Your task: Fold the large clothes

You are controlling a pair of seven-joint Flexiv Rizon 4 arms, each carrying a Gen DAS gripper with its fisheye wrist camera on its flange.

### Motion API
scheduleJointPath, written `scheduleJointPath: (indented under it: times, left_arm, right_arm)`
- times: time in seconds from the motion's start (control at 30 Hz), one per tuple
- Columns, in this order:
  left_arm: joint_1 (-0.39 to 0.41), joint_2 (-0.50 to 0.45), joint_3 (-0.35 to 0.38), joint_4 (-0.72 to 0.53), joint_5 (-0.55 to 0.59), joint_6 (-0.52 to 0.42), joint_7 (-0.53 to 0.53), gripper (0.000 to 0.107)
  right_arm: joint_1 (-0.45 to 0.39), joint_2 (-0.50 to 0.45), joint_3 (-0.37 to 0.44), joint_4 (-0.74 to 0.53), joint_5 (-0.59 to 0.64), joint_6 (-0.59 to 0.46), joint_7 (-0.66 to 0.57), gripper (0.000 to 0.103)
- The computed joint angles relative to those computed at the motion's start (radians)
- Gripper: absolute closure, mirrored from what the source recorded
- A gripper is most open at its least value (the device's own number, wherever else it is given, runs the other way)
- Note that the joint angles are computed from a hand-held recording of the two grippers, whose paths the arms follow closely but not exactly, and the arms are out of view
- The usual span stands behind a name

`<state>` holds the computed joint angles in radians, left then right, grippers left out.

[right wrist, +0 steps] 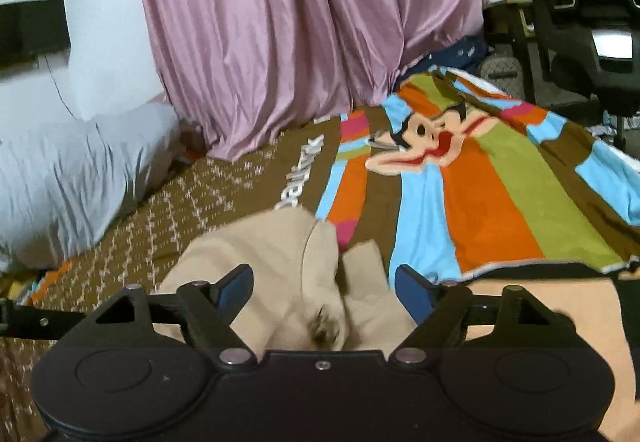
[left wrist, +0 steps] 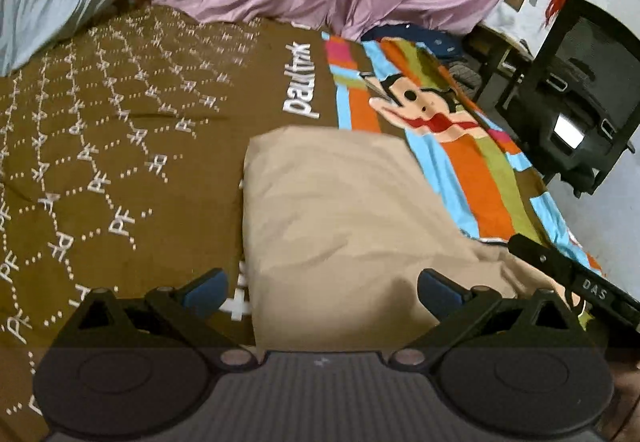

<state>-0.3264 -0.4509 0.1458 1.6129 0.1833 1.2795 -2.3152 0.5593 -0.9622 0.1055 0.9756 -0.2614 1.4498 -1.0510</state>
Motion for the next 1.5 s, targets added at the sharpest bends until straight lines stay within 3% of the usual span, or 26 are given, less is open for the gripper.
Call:
scheduleJointPath:
  times: [0.13, 0.2, 0.3, 0.4, 0.7, 0.8, 0.9, 0.93, 1.0, 1.07, 1.13, 1.23, 1.3, 1.37, 1.43, 1.5]
  left_arm:
    - [-0.002, -0.012, -0.007, 0.003, 0.006, 0.013, 0.02, 0.004]
    - [0.004, -0.02, -0.021, 0.002, -0.004, 0.023, 0.046, 0.004]
    - [0.011, -0.034, -0.041, 0.005, -0.028, 0.038, 0.091, 0.004]
    - [0.017, -0.041, -0.054, 0.014, -0.053, 0.053, 0.133, 0.004]
    - [0.059, -0.058, -0.122, 0.076, -0.19, 0.09, 0.253, 0.004]
    - [0.062, -0.064, -0.129, 0.088, -0.226, 0.104, 0.279, 0.004]
    - [0.031, -0.074, -0.095, 0.071, -0.22, 0.09, 0.281, 0.004]
    - [0.023, -0.075, -0.088, 0.067, -0.216, 0.085, 0.283, 0.004]
    - [0.024, -0.075, -0.091, 0.068, -0.22, 0.084, 0.291, 0.004]
    - [0.039, -0.073, -0.11, 0.077, -0.239, 0.087, 0.305, 0.004]
    - [0.044, -0.074, -0.118, 0.082, -0.252, 0.089, 0.315, 0.004]
    - [0.036, -0.075, -0.109, 0.08, -0.255, 0.083, 0.318, 0.004]
    - [0.028, -0.076, -0.1, 0.077, -0.251, 0.079, 0.314, 0.004]
    - [0.021, -0.075, -0.092, 0.071, -0.247, 0.067, 0.306, 0.004]
    - [0.018, -0.072, -0.089, 0.072, -0.242, 0.062, 0.302, 0.004]
    - [0.014, -0.072, -0.085, 0.073, -0.237, 0.061, 0.294, 0.004]
  right_arm:
    - [-0.006, 0.049, 0.027, 0.081, 0.016, -0.036, -0.007, 0.041]
    - [-0.005, 0.072, 0.029, 0.124, 0.022, -0.049, -0.001, 0.06]
    - [-0.015, 0.109, 0.055, 0.199, 0.033, -0.052, -0.017, 0.079]
    - [0.002, 0.133, 0.027, 0.245, 0.012, -0.054, -0.019, 0.08]
    - [-0.006, 0.131, 0.047, 0.244, 0.017, -0.131, -0.03, 0.079]
    - [-0.017, 0.135, 0.047, 0.257, 0.058, -0.059, 0.012, 0.065]
    - [-0.011, 0.137, 0.003, 0.27, 0.084, 0.02, 0.105, 0.059]
    - [-0.022, 0.131, 0.013, 0.259, 0.091, 0.02, 0.124, 0.058]
    - [-0.019, 0.121, -0.008, 0.24, 0.093, 0.007, 0.178, 0.039]
    - [-0.019, 0.106, -0.029, 0.212, 0.091, -0.008, 0.235, 0.036]
    - [-0.042, 0.075, -0.004, 0.163, 0.095, -0.008, 0.257, 0.038]
    - [-0.054, 0.014, 0.013, 0.053, 0.074, -0.092, 0.262, 0.052]
    - [-0.069, -0.025, 0.059, -0.017, 0.077, -0.168, 0.228, 0.08]
    - [-0.076, -0.05, 0.101, -0.064, 0.099, -0.228, 0.176, 0.08]
    - [-0.042, -0.033, 0.031, -0.042, 0.083, -0.207, 0.181, 0.08]
    - [-0.004, -0.009, -0.059, 0.012, 0.056, -0.121, 0.228, 0.07]
